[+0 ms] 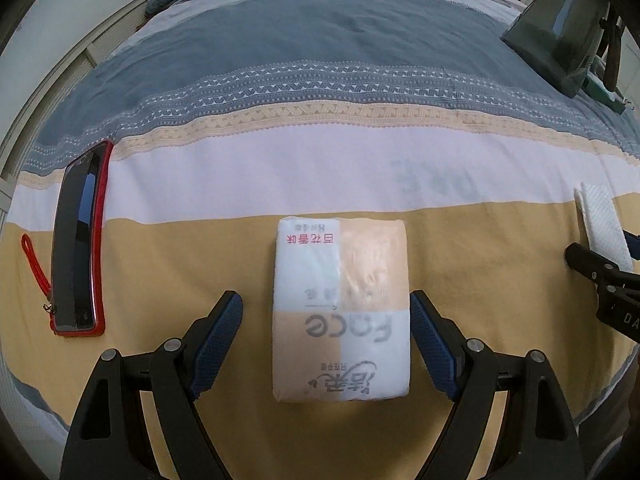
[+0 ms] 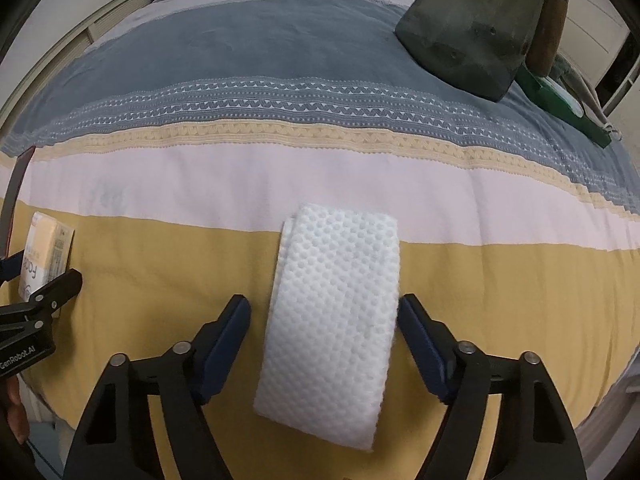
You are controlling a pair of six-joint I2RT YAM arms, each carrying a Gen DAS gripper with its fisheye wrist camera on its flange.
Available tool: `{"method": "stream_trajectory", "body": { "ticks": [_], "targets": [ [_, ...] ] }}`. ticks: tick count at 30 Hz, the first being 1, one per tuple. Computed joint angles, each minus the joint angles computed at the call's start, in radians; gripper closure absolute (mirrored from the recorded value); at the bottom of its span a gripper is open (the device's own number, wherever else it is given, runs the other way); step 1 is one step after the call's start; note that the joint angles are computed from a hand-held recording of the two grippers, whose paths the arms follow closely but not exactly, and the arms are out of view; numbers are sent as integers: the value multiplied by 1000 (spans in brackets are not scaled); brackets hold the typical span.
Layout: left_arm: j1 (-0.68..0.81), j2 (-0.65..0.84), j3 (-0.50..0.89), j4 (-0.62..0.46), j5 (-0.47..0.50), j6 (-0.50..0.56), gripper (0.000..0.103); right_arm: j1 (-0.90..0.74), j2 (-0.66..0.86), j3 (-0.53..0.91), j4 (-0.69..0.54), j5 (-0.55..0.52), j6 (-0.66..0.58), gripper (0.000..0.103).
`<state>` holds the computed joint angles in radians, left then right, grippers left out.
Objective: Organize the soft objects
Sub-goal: 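Withdraw both tools from the tray toward the tissue pack and white cloth, then close the left gripper on the tissue pack while the right grips the white cloth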
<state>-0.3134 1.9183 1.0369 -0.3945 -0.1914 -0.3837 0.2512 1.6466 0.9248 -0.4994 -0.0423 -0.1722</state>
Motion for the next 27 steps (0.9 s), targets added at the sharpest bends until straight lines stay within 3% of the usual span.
{"method": "stream_trajectory", "body": {
  "ticks": [7,14,17,19,27],
  "targets": [
    [-12,9,14,-12,-26,-16,24,54,-53,-35,11,21,-1,70],
    [-38,2,1,3,-40,-39,31,64,-61,-48,19,22,-10,81],
    [-48,-3,-5,14,-40,-42,42,63,-57,-54,30,14,-18,85],
    [-42,2,1,22,-34,-34,55,50,-50,-52,38,5,-33,86],
    [-66,-9,-3,26,-64,-52,57,37,-69,-62,34,-12,-55,89]
  ]
}}
